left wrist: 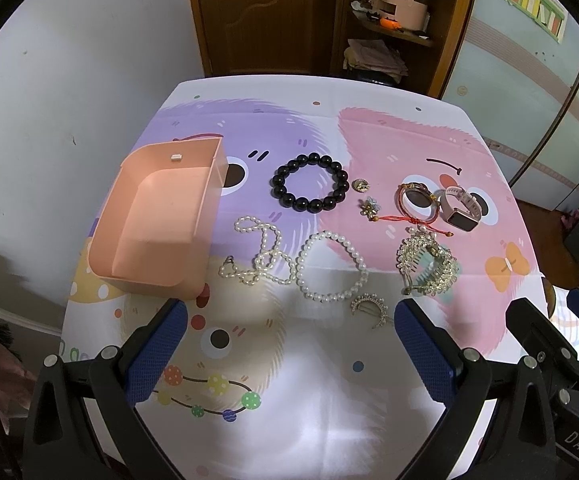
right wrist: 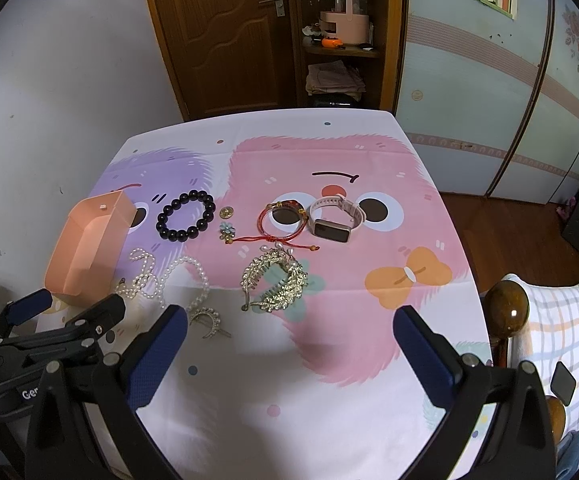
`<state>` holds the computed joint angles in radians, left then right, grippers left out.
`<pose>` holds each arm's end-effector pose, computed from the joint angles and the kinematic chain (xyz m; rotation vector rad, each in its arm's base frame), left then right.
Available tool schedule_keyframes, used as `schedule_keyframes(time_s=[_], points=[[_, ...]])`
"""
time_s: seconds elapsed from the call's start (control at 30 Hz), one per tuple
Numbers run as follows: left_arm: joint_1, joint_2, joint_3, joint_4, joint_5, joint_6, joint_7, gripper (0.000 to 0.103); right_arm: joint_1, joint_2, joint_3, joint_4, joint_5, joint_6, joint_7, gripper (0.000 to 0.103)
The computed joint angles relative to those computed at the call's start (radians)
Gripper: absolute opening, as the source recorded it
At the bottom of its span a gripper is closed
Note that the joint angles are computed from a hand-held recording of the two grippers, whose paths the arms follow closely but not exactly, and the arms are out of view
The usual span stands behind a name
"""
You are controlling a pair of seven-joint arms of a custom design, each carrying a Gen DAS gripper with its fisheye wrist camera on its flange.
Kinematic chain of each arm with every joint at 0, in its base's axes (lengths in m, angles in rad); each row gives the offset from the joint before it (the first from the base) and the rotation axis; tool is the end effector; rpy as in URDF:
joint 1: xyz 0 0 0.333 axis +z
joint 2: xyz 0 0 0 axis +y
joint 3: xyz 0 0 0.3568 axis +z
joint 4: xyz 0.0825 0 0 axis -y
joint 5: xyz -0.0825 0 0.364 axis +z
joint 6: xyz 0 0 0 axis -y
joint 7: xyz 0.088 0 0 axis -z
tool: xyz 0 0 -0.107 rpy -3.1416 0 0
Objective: Organize jewelry
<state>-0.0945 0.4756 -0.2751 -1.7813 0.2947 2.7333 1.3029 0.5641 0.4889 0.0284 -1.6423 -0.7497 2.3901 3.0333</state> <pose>0.6551 -0.2348 0.4013 -1.6801 2.2360 -0.5945 0.5911 0.3867 0.4068 -1.5061 2.2264 -0.6748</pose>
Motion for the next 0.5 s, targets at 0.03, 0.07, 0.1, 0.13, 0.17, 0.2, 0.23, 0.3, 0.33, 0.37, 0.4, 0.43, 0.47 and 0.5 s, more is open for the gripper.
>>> schedule_keyframes(time_s=[0.03, 0.07, 0.1, 0.13, 0.17, 0.2, 0.23, 0.3, 0.33, 0.37, 0.4, 0.43, 0.47, 0.5], points=[[0.000, 0.000, 0.000, 0.000, 0.001, 0.000, 0.000, 0.102, 0.000, -0.001, 0.000, 0.000, 0.001, 0.000, -0.001, 0.103], [0.000, 0.000, 0.000, 0.000, 0.001, 0.000, -0.001, 0.102, 0.000, -0.001, 0.000, 0.000, 0.001, 0.001, -0.001, 0.103], [0.000, 0.000, 0.000, -0.001, 0.001, 0.001, -0.001, 0.102, 0.000, -0.001, 0.000, 0.000, 0.001, -0.001, -0.001, 0.103], [0.001, 0.000, -0.001, 0.001, 0.001, -0.001, 0.000, 0.102, 0.000, -0.001, 0.000, 0.000, 0.001, -0.001, -0.001, 0.103], [0.001, 0.000, -0.001, 0.000, 0.001, 0.000, 0.000, 0.102, 0.001, -0.002, 0.000, -0.001, 0.000, -0.001, -0.001, 0.103], [0.001, -0.001, -0.001, -0.001, 0.001, 0.001, -0.001, 0.102, 0.001, -0.001, -0.001, -0.001, -0.001, 0.000, 0.001, 0.103], [0.001, 0.000, -0.001, -0.001, 0.002, 0.001, -0.001, 0.102, 0.000, -0.003, 0.000, -0.002, 0.000, 0.001, 0.000, 0.103], [0.004, -0.004, -0.002, -0.010, 0.001, 0.007, 0.000, 0.102, -0.001, -0.005, 0.000, -0.004, -0.002, 0.003, 0.000, 0.103], [0.005, -0.005, -0.001, -0.011, 0.001, 0.008, 0.000, 0.102, -0.001, -0.007, 0.000, -0.007, -0.002, 0.005, 0.001, 0.103], [0.004, -0.004, -0.001, -0.012, 0.002, 0.009, 0.000, 0.102, -0.001, -0.009, -0.001, -0.010, -0.004, 0.007, 0.002, 0.103], [0.009, -0.009, -0.005, -0.012, -0.002, 0.004, 0.005, 0.102, -0.003, -0.011, -0.001, -0.014, -0.004, 0.007, 0.001, 0.103], [0.011, -0.012, -0.006, -0.014, -0.005, 0.004, 0.007, 0.102, -0.003, -0.010, -0.001, -0.013, -0.006, 0.008, 0.001, 0.103], [0.013, -0.013, -0.007, -0.016, -0.007, 0.007, 0.011, 0.102, 0.000, -0.007, -0.001, -0.009, -0.009, 0.006, 0.003, 0.103], [0.013, -0.013, -0.007, -0.017, -0.007, 0.009, 0.012, 0.102, 0.005, -0.002, -0.001, -0.002, -0.011, 0.001, 0.005, 0.103]])
